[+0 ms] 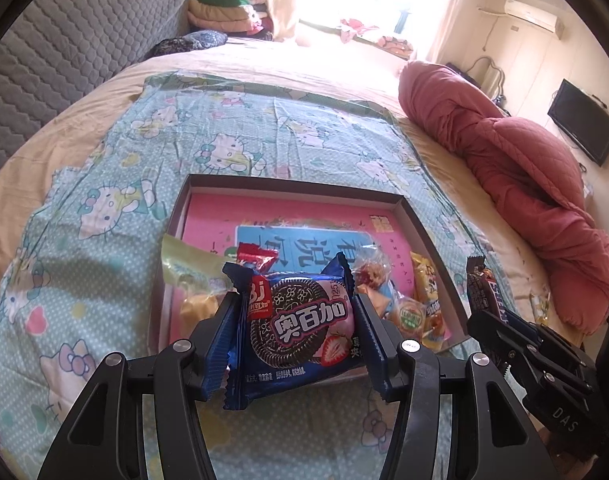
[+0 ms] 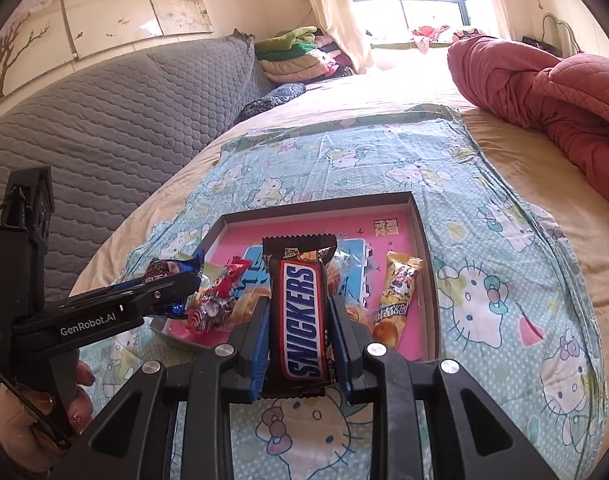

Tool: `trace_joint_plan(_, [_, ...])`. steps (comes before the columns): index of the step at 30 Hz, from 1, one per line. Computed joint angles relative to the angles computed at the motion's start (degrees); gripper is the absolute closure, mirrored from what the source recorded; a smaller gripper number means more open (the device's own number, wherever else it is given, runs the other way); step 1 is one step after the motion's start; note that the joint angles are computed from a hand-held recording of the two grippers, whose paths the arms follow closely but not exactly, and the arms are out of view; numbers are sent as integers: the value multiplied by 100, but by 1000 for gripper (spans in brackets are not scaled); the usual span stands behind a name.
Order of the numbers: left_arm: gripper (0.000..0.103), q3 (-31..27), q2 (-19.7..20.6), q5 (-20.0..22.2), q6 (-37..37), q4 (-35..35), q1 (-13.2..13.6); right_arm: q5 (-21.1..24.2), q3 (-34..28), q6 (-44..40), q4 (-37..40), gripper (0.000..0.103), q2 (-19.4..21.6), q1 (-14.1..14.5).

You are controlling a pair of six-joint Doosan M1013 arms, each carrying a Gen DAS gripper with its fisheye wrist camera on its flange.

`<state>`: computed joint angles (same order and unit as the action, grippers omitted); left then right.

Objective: Organize snacks
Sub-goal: 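Carry the biscuit pack into the tray with the left tool while the right tool carries the Snickers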

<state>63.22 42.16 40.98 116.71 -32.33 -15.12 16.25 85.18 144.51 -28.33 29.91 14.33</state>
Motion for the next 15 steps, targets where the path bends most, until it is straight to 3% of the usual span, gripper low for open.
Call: trace_joint_plan(15, [45, -346, 311, 281, 186, -275, 11, 193, -188, 344, -229, 74, 137, -68])
